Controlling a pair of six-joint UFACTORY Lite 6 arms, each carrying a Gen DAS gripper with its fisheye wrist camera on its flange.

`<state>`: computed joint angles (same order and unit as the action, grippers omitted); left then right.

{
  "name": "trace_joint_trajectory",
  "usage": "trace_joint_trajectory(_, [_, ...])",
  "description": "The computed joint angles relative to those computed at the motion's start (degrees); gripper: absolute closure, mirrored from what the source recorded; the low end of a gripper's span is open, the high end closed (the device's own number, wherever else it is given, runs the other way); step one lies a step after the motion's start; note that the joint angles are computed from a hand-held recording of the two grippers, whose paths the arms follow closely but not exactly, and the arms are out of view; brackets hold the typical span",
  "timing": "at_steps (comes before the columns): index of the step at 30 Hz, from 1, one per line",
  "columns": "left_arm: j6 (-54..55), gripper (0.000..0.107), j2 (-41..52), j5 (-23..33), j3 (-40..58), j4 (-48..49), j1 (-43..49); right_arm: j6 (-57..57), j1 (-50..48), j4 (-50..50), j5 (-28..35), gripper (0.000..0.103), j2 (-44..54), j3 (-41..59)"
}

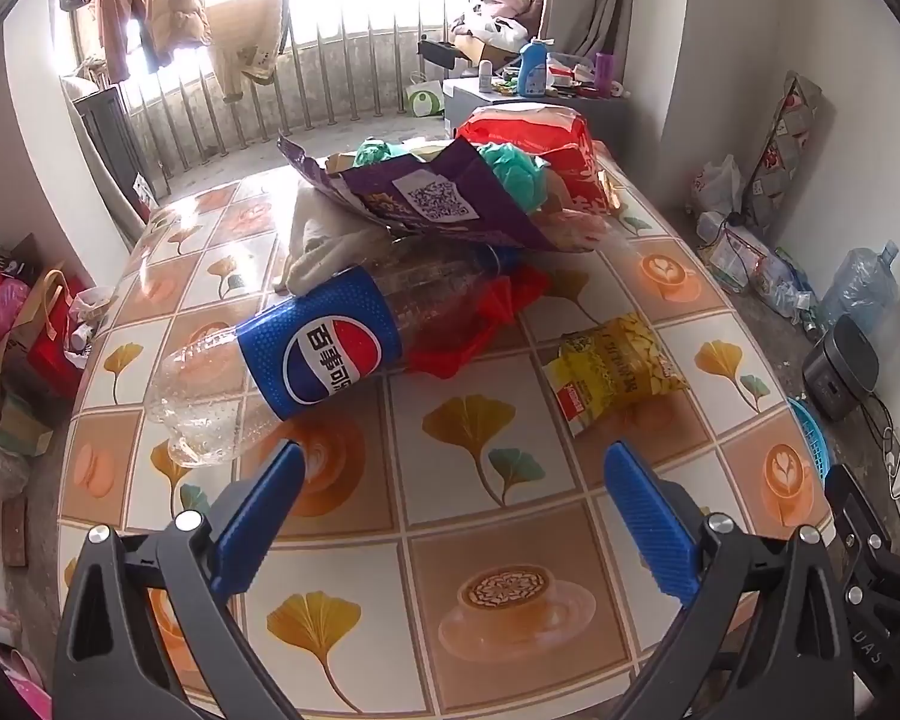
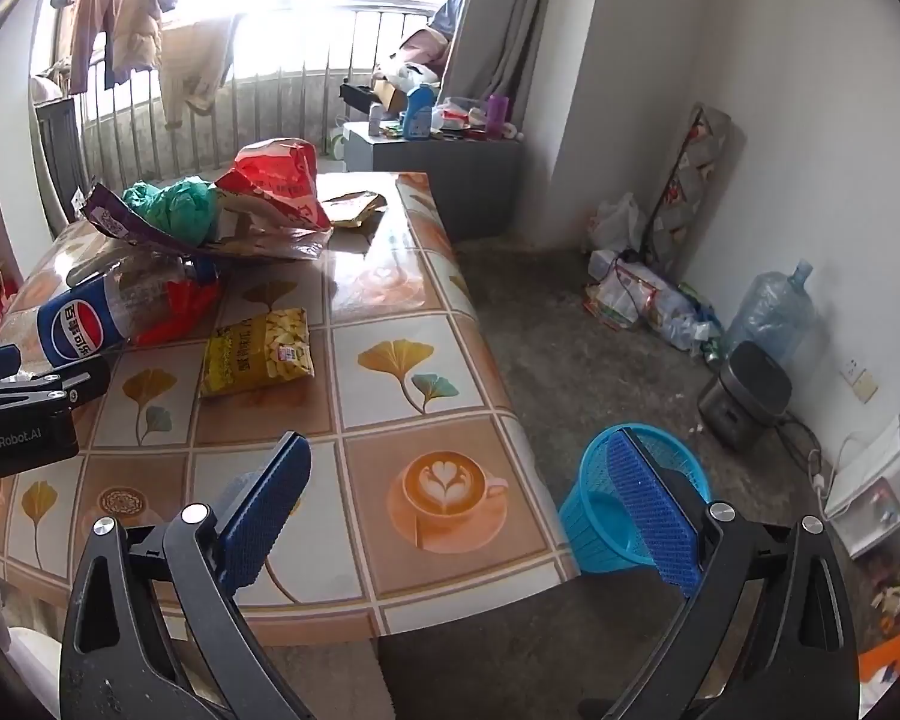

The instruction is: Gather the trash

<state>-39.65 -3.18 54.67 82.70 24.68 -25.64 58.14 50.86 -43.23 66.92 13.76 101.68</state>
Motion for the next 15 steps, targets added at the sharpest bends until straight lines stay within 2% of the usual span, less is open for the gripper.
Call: trace_joint_trajectory(15, [0.2,0.009,0.0,-0.1,-0.4,-0.1,0.1,-0.6,-0.5,0.8,-0.1,0.008,0.4,0.6])
